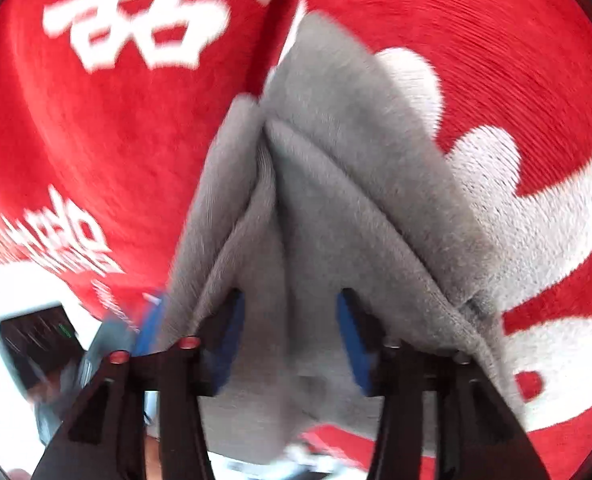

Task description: Fold small clothes

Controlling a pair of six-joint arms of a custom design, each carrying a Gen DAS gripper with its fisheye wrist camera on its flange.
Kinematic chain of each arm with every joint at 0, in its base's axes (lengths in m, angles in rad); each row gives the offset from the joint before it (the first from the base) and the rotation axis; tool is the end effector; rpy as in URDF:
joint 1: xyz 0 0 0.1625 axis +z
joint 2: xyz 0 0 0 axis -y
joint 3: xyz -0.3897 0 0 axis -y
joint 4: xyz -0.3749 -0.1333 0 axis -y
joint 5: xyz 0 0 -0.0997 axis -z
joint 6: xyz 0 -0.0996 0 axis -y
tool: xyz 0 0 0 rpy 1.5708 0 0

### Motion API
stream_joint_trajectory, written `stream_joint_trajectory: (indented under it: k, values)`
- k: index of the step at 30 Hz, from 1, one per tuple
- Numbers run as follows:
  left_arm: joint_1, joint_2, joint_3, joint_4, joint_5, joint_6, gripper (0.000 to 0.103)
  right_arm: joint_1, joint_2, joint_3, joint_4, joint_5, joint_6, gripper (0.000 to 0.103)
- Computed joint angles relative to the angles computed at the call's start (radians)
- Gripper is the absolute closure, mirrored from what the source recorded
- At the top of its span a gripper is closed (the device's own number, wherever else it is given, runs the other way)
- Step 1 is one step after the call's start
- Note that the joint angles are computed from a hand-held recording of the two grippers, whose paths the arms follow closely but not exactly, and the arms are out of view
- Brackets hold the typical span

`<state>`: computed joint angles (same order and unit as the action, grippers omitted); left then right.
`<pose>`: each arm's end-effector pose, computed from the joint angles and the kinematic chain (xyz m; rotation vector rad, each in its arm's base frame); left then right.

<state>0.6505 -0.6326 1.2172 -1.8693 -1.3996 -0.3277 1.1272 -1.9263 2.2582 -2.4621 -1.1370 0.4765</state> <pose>-0.4620 -0.5404 0.0637 0.8599 2.6970 0.1889 0.0075 -0.3924 0.3820 1.0100 2.4102 -0.7396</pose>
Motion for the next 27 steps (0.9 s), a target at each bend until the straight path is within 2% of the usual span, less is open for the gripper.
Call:
stream_joint_trajectory:
  k: [2,3,4,5,6,7,9,10,11,12,13,15,17,21,23,24,25,26,27]
  values:
    - [-0.013,-0.063,0.059,-0.069,0.062,0.006,0.011,-0.085,-0.04,0.049,-0.05,0.151,0.034,0.027]
    - [-0.014,-0.083,0.067,-0.068,0.078,0.002,0.01,-0.124,-0.05,0.076,-0.093,0.231,0.048,0.023]
    - [-0.013,-0.098,0.071,-0.051,0.107,-0.021,0.01,-0.137,-0.037,0.094,-0.17,0.27,0.101,0.021]
    - [-0.009,-0.111,0.078,-0.036,0.136,-0.042,0.01,-0.107,0.018,0.093,-0.207,0.271,0.136,0.02]
    - [-0.003,-0.123,0.081,-0.01,0.177,-0.074,0.01,-0.09,0.039,0.085,-0.201,0.262,0.13,0.02]
    - [0.006,-0.131,0.087,0.013,0.212,-0.106,0.01,-0.061,0.066,0.049,-0.153,0.229,0.111,0.02]
    - [0.029,-0.143,0.092,0.093,0.28,-0.198,0.01,0.016,0.134,-0.07,0.041,0.115,0.021,0.021]
    - [0.039,-0.15,0.107,0.106,0.303,-0.231,0.01,0.075,0.183,-0.145,0.129,0.025,-0.02,0.036]
    - [0.046,-0.154,0.118,0.13,0.327,-0.267,0.01,0.137,0.229,-0.22,0.204,-0.079,-0.065,0.089]
    - [0.052,-0.151,0.119,0.172,0.352,-0.307,0.01,0.196,0.269,-0.283,0.265,-0.179,-0.127,0.088]
    - [0.057,-0.153,0.13,0.187,0.364,-0.334,0.01,0.236,0.277,-0.317,0.284,-0.237,-0.155,0.088]
    - [0.059,-0.161,0.152,0.182,0.357,-0.36,0.01,0.273,0.256,-0.329,0.241,-0.241,-0.229,0.088]
    - [0.052,-0.175,0.186,0.138,0.336,-0.343,0.01,0.298,0.219,-0.336,0.22,-0.283,-0.248,0.088]
    - [0.024,-0.148,0.233,0.112,0.336,-0.309,0.01,0.261,0.173,-0.329,0.294,-0.417,-0.251,0.088]
    - [0.024,-0.14,0.264,0.096,0.329,-0.327,0.009,0.208,0.189,-0.335,0.385,-0.427,-0.242,0.081]
    - [0.025,-0.145,0.282,0.075,0.327,-0.349,0.007,0.201,0.194,-0.339,0.406,-0.413,-0.232,0.082]
    - [0.027,-0.152,0.293,0.069,0.331,-0.363,0.004,0.205,0.189,-0.34,0.404,-0.417,-0.233,0.078]
    - [0.028,-0.16,0.297,0.07,0.331,-0.378,0.004,0.225,0.189,-0.354,0.42,-0.46,-0.233,0.074]
    - [0.03,-0.168,0.302,0.073,0.328,-0.39,0.004,0.268,0.188,-0.368,0.434,-0.544,-0.217,0.072]
